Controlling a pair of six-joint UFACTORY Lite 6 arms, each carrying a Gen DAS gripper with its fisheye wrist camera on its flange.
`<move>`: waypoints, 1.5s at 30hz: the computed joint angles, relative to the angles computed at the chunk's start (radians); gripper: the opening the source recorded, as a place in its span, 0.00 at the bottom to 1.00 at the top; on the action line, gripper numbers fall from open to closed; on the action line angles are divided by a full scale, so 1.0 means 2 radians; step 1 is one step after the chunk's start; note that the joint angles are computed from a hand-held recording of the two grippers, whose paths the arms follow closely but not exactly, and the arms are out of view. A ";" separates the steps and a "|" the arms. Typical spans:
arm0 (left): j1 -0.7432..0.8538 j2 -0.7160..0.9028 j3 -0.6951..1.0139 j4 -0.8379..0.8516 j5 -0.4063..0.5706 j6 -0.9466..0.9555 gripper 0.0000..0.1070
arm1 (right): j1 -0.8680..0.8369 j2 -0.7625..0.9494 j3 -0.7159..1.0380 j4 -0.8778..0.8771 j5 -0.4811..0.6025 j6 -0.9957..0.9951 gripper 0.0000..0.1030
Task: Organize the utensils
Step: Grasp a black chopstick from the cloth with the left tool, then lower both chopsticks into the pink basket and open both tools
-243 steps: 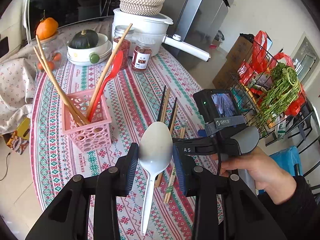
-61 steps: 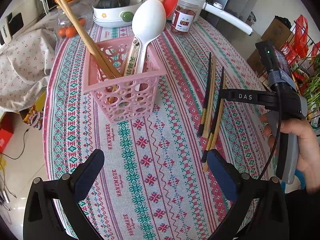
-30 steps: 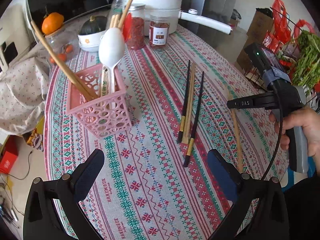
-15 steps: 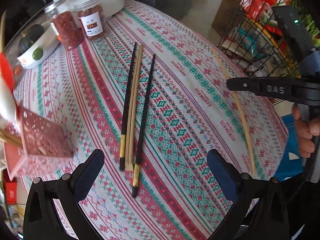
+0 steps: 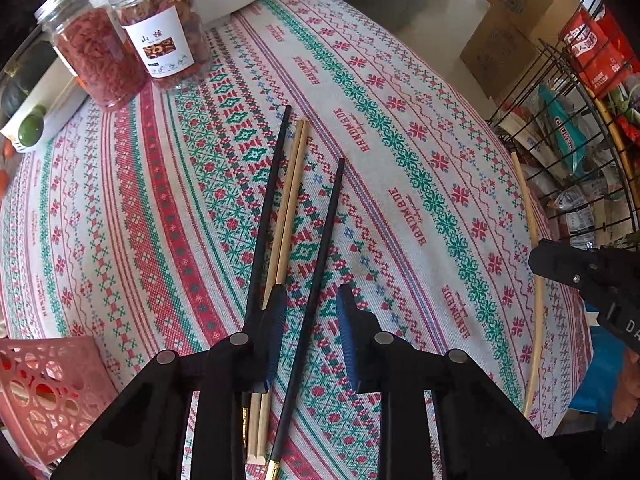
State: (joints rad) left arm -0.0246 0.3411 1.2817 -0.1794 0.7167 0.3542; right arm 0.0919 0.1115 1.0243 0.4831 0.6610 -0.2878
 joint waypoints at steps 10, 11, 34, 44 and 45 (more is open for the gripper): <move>-0.046 0.067 0.077 0.068 0.049 -0.075 0.12 | 0.013 0.013 0.017 0.002 -0.001 -0.008 0.05; -0.053 0.069 0.080 0.077 0.047 -0.085 0.07 | 0.015 0.013 0.017 -0.002 -0.002 -0.004 0.05; 0.324 -0.442 -0.160 -0.262 0.206 0.384 0.05 | 0.183 -0.179 -0.030 -0.137 -0.074 0.247 0.05; 0.616 -0.376 -0.057 -0.417 0.390 0.510 0.05 | 0.302 -0.205 -0.003 -0.346 -0.134 0.477 0.05; 0.634 -0.368 -0.046 -0.427 0.402 0.513 0.05 | 0.314 -0.205 0.001 -0.372 -0.137 0.507 0.05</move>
